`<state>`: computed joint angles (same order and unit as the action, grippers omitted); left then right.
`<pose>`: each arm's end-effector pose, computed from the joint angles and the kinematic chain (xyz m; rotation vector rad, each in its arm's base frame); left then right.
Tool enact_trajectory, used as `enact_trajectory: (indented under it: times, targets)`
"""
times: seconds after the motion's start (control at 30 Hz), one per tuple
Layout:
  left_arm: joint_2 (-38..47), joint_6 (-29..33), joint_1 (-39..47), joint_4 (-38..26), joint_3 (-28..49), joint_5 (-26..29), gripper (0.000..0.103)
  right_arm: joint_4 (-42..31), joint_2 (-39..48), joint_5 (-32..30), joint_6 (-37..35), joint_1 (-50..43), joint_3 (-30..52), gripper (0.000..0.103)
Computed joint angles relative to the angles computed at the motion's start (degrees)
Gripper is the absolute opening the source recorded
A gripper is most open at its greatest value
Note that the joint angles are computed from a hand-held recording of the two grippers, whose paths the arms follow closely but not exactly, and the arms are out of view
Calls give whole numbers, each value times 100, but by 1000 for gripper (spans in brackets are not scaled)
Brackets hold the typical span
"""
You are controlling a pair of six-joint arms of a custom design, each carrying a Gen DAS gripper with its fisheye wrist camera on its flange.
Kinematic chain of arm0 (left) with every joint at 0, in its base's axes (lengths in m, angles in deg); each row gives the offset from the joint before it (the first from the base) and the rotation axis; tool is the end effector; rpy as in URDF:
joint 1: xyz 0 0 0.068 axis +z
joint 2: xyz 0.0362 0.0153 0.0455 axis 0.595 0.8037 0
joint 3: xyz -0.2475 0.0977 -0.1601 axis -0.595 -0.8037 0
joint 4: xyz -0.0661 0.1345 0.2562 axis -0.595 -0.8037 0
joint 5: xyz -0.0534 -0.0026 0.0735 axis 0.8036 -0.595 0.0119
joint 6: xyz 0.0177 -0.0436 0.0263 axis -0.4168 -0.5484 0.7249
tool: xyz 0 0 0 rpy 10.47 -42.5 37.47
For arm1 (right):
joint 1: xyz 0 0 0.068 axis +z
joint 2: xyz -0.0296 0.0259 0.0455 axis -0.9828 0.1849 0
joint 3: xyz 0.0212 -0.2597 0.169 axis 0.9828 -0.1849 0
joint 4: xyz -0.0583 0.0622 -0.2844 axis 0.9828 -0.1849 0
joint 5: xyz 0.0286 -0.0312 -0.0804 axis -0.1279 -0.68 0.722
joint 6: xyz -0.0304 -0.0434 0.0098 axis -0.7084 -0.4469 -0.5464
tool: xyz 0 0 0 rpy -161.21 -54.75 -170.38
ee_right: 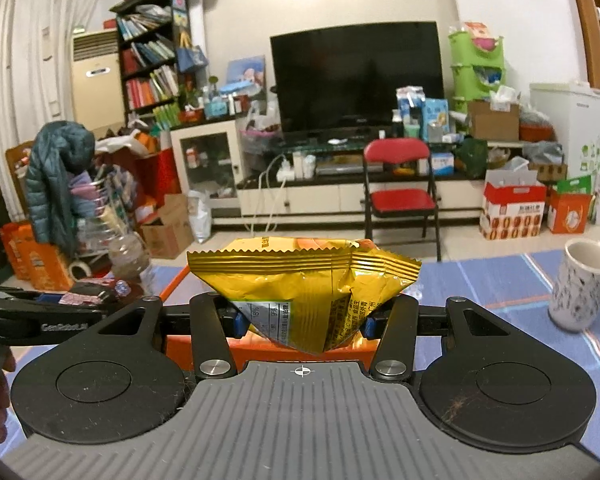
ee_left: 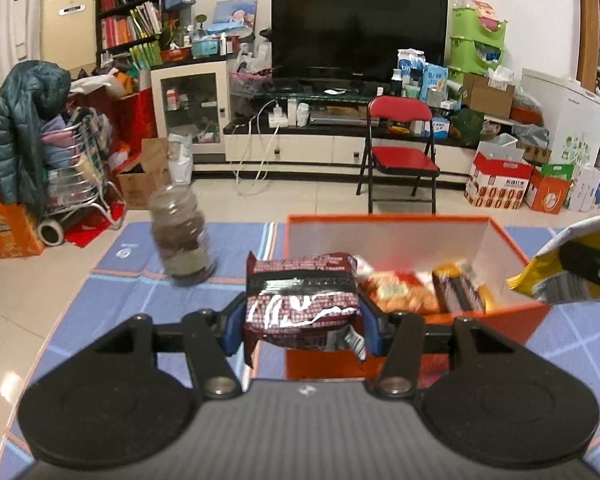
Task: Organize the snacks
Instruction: 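Lift both held snacks over the orange box and open both tools, then move the left tool to the cream wrapped bar while the right tool approaches the blue cookie bag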
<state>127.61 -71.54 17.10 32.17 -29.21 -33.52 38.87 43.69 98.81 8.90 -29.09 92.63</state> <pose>0.3410 -0.1267 0.1708 0.5803 2.0921 -0.3210 0.1922 0.1824 0.1922 0.4560 1.8905 -0.1377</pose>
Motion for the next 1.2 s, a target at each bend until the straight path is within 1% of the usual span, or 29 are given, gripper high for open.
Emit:
enact_trajectory:
  times: [0.13,0.2,0.27,0.3,0.33,0.37,0.43,0.47,0.53,0.57,0.63,0.67,0.73,0.8,0.83,0.87,0.9,0.93,1.0,1.03,1.1,1.2]
  targets:
    - [549,-183,-312,-75,740,-199,54,1018,179,-507,-987,-766,25,34]
    - [981,-158,-479,-368,1298,-325,55,1354,476,-878,-1428,-1265,234,34]
    - [1499,82,-599,-596,1853,-300,80,1297,795,-1470,-1669,-1767,562,37]
    - [1676,116,-659,-549,1988,-481,95,1239,950,-1788,-1700,-2007,707,40]
    - [1734,96,-689,-475,2006,-656,96,1218,1018,-1892,-1655,-2139,776,45]
    - [1707,68,-663,-357,1935,-661,96,1152,1021,-1903,-1569,-2199,796,54]
    - [1510,25,-508,-140,1670,-346,97,1248,727,-1749,-1514,-2091,547,60]
    - [1358,26,-436,-24,1472,-285,97,1281,554,-1583,-1512,-1941,383,63]
    - [1041,87,-254,225,1034,-150,98,1035,187,-1033,-1218,-1408,60,65]
    - [854,136,-156,376,746,-43,98,803,69,-765,-937,-1085,-73,66]
    - [488,208,68,618,139,201,100,-184,32,-294,226,-380,-203,66]
    - [304,239,209,676,-178,323,100,-692,62,-216,875,-59,-247,65]
    - [45,252,456,917,-750,551,100,-1700,344,-160,2394,597,-246,65]
    - [-153,225,646,1142,-1315,744,100,-2172,625,-354,3583,978,-290,65]
    - [-228,138,696,1295,-1612,780,100,-2156,685,-479,3890,1067,-365,63]
    - [-268,45,717,1463,-1892,819,100,-2030,746,-575,4035,1123,-428,61]
    - [-282,1,678,1584,-2099,821,100,-1972,868,-623,4088,1122,-423,62]
    - [-286,-37,547,1717,-2313,718,100,-1909,1063,-654,4102,1117,-398,61]
    - [-213,25,232,2187,-2690,520,100,-1495,1217,-788,3876,964,-464,60]
    - [-99,49,-24,2516,-2840,296,100,-1247,1279,-863,3720,874,-500,59]
    - [222,184,-408,2931,-2930,66,100,-960,1535,-943,3526,736,-468,58]
    - [680,143,-707,3185,-2870,-56,100,-346,1695,-1168,3210,536,-547,55]
